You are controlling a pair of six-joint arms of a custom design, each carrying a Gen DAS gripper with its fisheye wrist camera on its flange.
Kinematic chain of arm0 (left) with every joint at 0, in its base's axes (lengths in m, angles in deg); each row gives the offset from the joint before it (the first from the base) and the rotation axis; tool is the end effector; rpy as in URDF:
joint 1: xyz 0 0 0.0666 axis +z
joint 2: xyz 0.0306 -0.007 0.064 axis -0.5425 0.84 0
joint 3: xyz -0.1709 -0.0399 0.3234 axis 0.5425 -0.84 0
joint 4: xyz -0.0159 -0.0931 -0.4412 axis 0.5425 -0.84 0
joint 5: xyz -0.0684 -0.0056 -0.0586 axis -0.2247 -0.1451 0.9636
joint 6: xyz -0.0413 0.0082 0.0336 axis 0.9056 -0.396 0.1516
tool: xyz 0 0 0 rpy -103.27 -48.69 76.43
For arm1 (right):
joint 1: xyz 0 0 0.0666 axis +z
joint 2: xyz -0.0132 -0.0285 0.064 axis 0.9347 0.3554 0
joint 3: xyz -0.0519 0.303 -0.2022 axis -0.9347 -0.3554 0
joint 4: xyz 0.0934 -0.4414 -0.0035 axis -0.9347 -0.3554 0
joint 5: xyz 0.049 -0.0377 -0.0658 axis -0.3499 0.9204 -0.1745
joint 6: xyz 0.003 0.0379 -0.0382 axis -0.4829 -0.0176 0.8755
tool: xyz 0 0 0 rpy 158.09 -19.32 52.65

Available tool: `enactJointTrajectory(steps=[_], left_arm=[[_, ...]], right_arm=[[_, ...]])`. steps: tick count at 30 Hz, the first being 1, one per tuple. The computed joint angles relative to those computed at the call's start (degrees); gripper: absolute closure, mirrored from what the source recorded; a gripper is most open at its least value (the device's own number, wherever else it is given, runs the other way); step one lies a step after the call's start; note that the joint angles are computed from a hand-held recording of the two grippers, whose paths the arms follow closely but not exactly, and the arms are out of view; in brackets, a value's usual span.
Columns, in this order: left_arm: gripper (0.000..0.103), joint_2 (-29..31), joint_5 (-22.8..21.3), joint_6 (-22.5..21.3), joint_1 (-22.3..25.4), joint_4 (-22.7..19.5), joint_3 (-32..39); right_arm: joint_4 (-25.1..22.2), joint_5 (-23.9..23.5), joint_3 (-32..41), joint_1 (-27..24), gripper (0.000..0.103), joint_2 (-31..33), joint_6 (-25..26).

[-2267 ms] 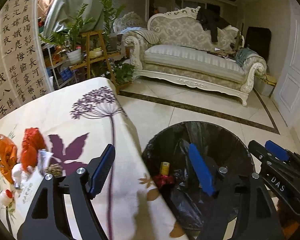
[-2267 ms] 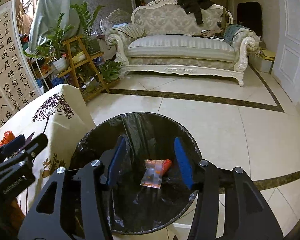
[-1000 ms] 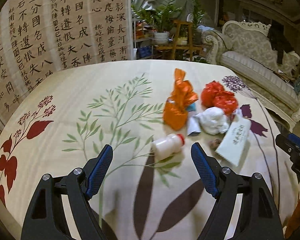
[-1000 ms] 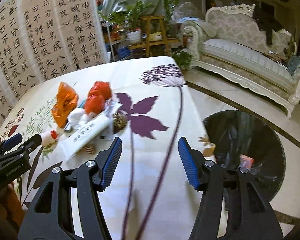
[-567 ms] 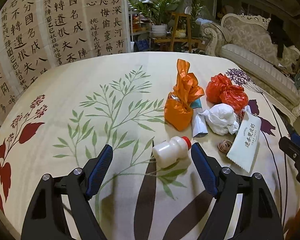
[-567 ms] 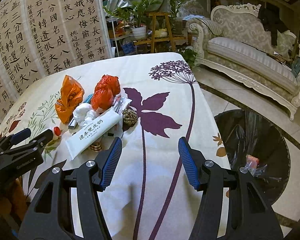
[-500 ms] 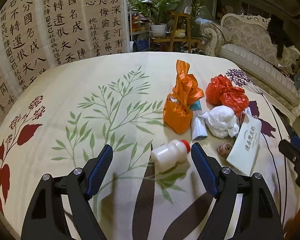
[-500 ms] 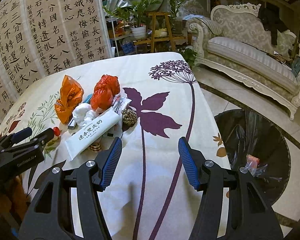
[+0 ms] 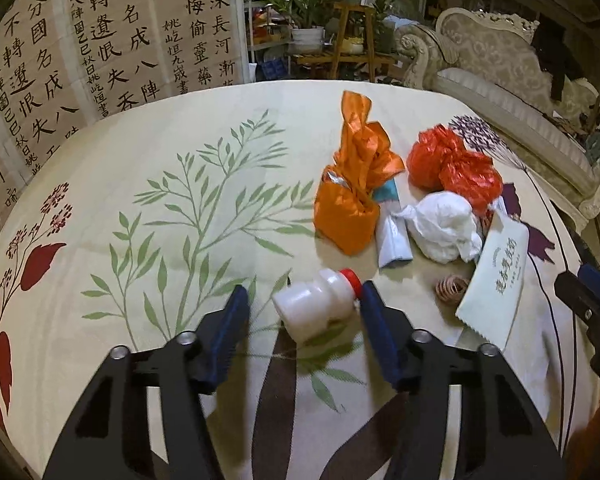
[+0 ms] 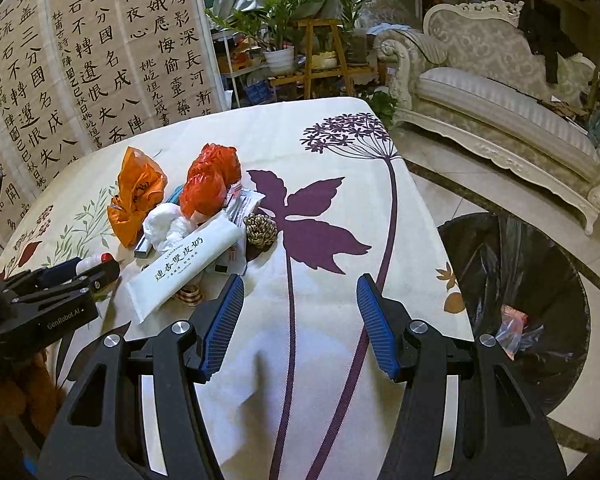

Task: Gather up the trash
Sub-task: 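Close the left tool around the white red-capped plastic bottle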

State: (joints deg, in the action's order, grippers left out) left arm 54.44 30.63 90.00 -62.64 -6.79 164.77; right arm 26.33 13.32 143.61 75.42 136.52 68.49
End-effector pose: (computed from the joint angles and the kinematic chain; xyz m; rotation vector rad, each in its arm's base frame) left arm 0.5941 -0.3234 0.4535 -0.2889 2.4731 0.1059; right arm 0.6145 0.0753 0.4576 -0.3286 2.3508 0.3068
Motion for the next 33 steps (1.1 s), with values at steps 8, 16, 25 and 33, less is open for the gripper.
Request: enactJointTrajectory(steps=[8, 16, 25, 33], left_arm=[[0.06, -0.74, -0.58, 0.09, -0.58, -0.02, -0.94], [0.06, -2.56, -1.58, 1.18, -1.01, 0.72, -3.24], [0.06, -4.96, -3.58, 1.43, -1.08, 1.71, -6.07], [0.06, -7.74, -4.72, 1.94, 0.03, 2.48, -9.24]], right_arm=[[0.48, -0.4, -0.77, -0.03, 0.046, -0.61, -0.28], [0.57, -0.91, -1.2, 0.1, 0.046, -1.03, -0.13], [0.14, -1.23, -0.99, 2.42, 0.046, -1.23, 0.66], [-1.06, -1.62, 0.42, 4.71, 0.046, -0.33, 0.62]])
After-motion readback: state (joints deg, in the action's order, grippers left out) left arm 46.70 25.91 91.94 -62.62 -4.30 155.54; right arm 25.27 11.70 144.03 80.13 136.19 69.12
